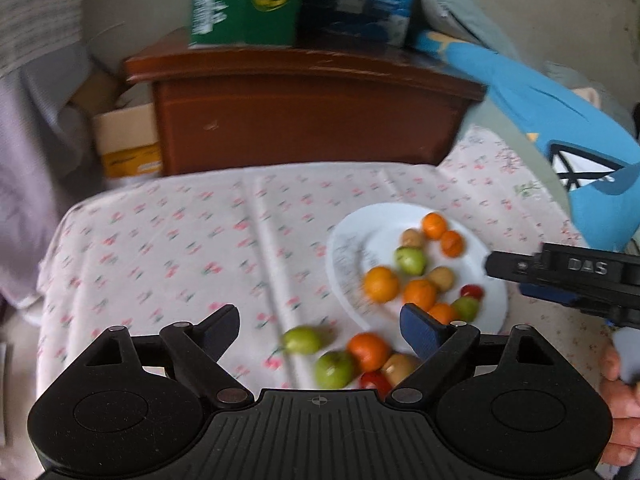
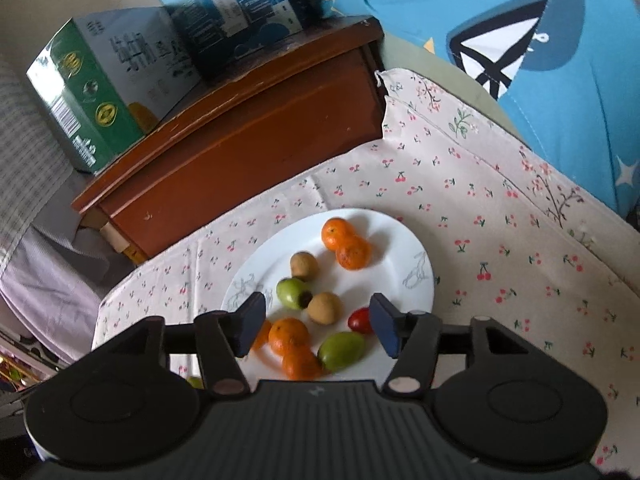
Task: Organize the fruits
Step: 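Withdraw both tools from the plate toward the fruit pile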
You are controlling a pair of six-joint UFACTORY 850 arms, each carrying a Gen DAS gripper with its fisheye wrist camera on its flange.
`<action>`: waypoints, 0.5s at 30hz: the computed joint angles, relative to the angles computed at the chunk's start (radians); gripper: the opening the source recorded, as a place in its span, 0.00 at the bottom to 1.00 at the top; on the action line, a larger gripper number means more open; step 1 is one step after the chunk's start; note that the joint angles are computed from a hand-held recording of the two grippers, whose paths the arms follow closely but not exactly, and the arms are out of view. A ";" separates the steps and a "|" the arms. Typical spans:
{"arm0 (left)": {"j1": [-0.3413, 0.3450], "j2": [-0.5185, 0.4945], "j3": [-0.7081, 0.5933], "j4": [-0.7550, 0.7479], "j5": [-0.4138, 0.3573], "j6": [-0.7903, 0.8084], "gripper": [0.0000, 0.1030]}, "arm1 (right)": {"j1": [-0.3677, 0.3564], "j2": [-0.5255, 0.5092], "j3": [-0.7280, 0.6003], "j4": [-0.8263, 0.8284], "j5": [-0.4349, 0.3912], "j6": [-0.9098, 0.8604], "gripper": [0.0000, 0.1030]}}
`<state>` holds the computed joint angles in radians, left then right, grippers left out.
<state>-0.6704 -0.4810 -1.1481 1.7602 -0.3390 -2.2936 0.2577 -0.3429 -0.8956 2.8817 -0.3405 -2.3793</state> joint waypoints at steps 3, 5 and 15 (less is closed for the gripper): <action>-0.004 0.020 0.035 -0.039 -0.020 0.013 0.86 | 0.005 0.015 0.026 -0.027 -0.007 0.050 0.58; -0.006 0.029 0.052 -0.080 -0.027 0.032 0.86 | 0.011 0.027 0.047 -0.044 -0.018 0.079 0.58; -0.032 0.030 0.103 -0.170 -0.059 0.060 0.86 | 0.059 0.061 0.128 0.024 -0.031 0.047 0.62</action>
<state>-0.7019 -0.4509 -1.0448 1.5903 -0.3982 -2.2336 0.3162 -0.2823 -0.7672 2.9062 -0.3710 -2.3323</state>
